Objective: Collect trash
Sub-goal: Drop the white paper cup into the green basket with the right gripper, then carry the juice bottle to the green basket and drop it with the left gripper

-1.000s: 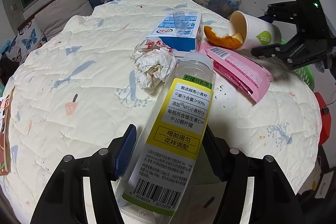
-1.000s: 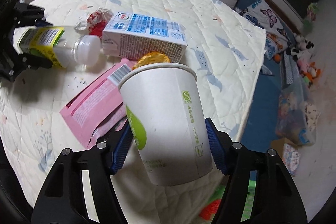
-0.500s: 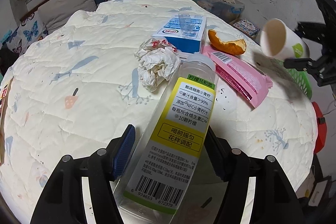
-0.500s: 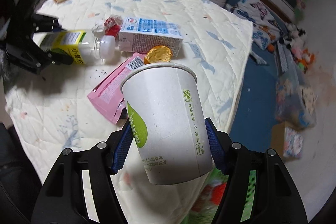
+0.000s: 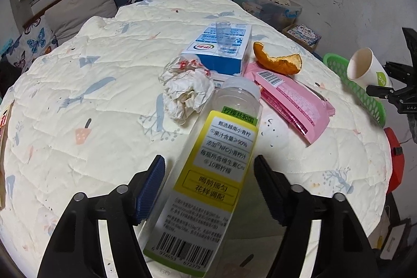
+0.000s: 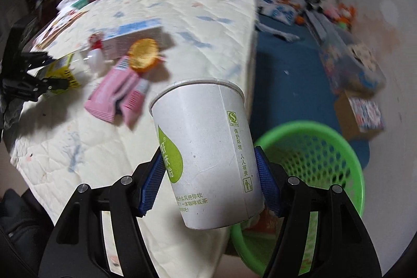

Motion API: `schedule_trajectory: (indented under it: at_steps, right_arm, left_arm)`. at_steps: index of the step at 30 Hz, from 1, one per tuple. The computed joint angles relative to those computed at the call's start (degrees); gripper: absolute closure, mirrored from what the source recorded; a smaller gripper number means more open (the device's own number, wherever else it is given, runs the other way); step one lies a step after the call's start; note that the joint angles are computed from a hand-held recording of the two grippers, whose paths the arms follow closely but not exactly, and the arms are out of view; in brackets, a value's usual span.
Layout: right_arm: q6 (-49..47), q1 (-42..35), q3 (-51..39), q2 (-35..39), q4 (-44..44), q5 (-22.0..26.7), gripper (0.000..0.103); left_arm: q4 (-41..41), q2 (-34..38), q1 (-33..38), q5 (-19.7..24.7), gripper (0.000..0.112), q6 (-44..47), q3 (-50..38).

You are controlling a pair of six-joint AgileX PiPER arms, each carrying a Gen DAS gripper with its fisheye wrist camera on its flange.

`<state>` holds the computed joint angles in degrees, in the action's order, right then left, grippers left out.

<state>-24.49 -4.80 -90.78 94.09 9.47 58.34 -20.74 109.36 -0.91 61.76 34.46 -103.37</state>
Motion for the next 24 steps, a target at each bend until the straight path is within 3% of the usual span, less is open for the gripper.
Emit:
schedule_trajectory:
  at_steps: [9,16,24]
  right_arm:
    - [2.8,-10.0,3.5,0.3,0.6,-2.0,0.037]
    - [6.6,-16.3,2.2,6.8,-1.8,-2.9,0.037]
    - [10.7,-17.9,0.7,13.2,-7.4,-6.4,0.036]
  left_arm:
    - [0.8,-2.4,-0.6,-2.0,0.065,0.0,3.2]
    - [0.6,-5.2,-0.1,-1.6,0.069,-1.3,5.5]
    - [-1.5,-8.5,0.0,0.2,0.069,-2.6,6.2]
